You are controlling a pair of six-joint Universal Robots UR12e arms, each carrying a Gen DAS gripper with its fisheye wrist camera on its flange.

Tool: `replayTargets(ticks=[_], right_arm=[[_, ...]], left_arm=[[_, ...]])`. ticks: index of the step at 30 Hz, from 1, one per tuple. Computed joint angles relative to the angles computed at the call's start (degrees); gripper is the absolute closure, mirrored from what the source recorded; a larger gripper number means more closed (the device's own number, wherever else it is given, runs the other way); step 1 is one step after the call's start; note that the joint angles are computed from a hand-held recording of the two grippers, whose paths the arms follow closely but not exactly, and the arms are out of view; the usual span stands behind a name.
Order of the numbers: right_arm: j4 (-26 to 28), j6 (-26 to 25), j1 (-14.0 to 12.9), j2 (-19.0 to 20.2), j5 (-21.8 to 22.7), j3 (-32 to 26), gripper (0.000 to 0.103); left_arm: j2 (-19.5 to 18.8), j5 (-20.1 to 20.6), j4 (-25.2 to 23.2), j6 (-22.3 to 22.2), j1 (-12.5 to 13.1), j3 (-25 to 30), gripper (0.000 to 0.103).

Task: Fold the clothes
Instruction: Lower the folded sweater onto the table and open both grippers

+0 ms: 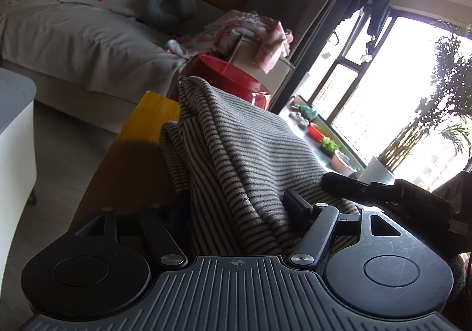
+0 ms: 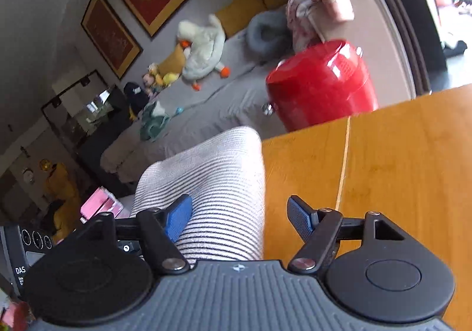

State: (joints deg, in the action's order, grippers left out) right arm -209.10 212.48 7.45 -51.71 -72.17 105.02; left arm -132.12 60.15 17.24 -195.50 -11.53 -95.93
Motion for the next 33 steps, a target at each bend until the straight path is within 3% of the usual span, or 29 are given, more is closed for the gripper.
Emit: replayTargets(ticks=[1,4,6,8,10,14,16,20,22,24,28,31,33], right_arm=[[-0.1,0.0,0.1,0.3,1.4,-0.6,0.042],[-2.5,-5.9,1.8,0.0,-0.2,-1.1,0.042],[0.0,-7.7,2.2,-0.6,-2.2,-1.3,0.044],[2.8,-7.0,2.1,-0.3,-3.9,-1.4,0.045],[0.2,-2.3,1.0,0.7,-0.9,-1.0,0.044],[-1.4,-1.9,1.5,0.5,-3.2,0.0,0.043],[-2.3,-1.1,1.8,0.2,-4.2,0.8,0.033],[-7.0,1.8,1.8,0.0,-6.8,2.8,0.022],[-7.1,2.4,2.0,-0.5,-7.8,3.6,0.011],[-7.6,3.0,2.1,-0.9,-8.7,4.5,0.006],[-7.9,2.6,2.5,-2.5,-10.1,7.2,0.0],[-6.0,2.5,2.7,-4.8,-10.7,10.4,0.0],[-3.1,-0.2,3.1,-6.9,-10.8,12.8,0.0]], left_arm=[[0.0,0.0,0.1,-0.1,0.0,0.0,0.03],[-0.1,0.2,0.5,-1.1,0.1,0.1,0.029],[-0.2,-0.3,0.0,-1.5,0.2,0.3,0.029],[-0.2,0.2,-0.1,-0.4,0.0,0.3,0.029],[0.0,1.1,0.2,0.8,-0.3,0.2,0.029],[-0.1,1.4,-0.1,0.6,-0.4,0.5,0.026],[-0.2,1.7,-0.1,0.5,-0.5,0.6,0.025],[-0.3,2.9,1.6,0.0,-0.7,0.5,0.023],[-0.3,4.8,3.8,-0.7,-1.0,-0.1,0.018],[-0.1,6.7,6.4,-2.0,-1.3,-1.0,0.012],[1.9,10.5,10.1,-7.0,-1.8,-5.6,0.008],[4.8,14.9,11.0,-7.1,-3.0,-10.3,0.006],[6.7,16.5,10.2,-6.1,-4.0,-13.0,0.002]])
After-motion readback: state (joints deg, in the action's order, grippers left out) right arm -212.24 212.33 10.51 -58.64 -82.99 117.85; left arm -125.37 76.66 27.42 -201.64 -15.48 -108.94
